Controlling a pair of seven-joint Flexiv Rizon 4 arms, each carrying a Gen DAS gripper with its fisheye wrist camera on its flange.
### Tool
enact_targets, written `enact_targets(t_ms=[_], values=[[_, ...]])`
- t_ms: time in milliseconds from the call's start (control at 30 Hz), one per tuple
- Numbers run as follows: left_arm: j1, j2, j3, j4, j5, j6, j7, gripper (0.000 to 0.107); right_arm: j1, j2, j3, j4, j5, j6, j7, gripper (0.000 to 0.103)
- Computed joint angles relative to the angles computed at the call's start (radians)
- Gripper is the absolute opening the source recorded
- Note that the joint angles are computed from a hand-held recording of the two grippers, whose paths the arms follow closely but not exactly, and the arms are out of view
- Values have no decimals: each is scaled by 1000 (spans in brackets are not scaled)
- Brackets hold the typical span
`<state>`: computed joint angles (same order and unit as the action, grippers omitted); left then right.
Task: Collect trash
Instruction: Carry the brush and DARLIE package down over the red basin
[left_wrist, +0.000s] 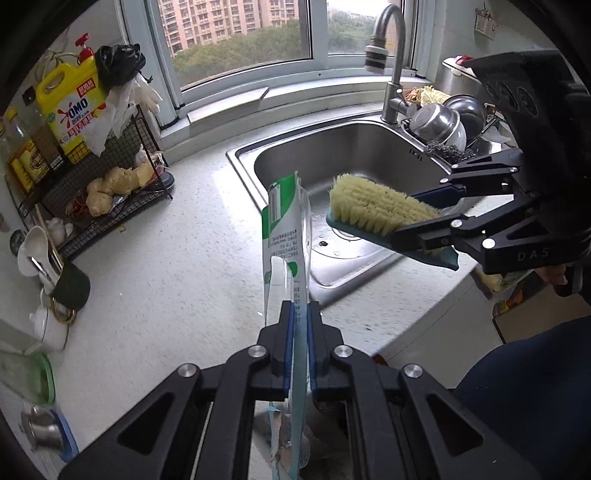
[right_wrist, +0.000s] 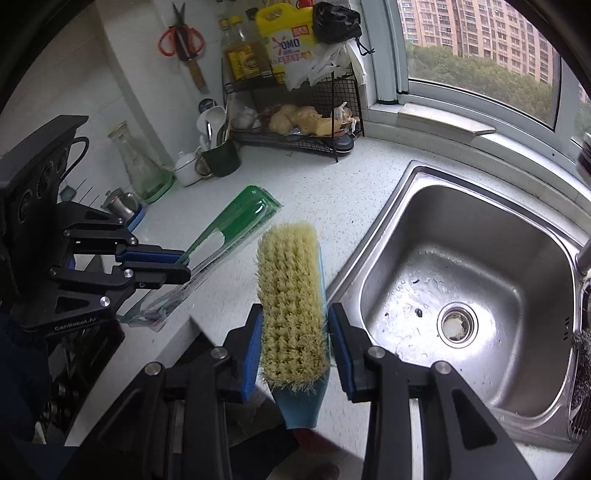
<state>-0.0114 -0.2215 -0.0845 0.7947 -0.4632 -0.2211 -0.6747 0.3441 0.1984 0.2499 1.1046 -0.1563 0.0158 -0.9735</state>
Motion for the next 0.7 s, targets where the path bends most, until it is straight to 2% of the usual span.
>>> enact_targets(t_ms=[100,300,533,700], values=[[-15,128,32,163,-5,46,-2,6,0,49,15,41,15,-2,2,33],[-54,312,80,375,8,60,-33,6,4,132,46,94,55,-30,9,33],[-88,454,113,521,31,22,-92,6,17,207,71,144,124,-86,34,33],[-99,523,121,619,69,-5,-130,6,24,235,79,191,165,-103,61,33]])
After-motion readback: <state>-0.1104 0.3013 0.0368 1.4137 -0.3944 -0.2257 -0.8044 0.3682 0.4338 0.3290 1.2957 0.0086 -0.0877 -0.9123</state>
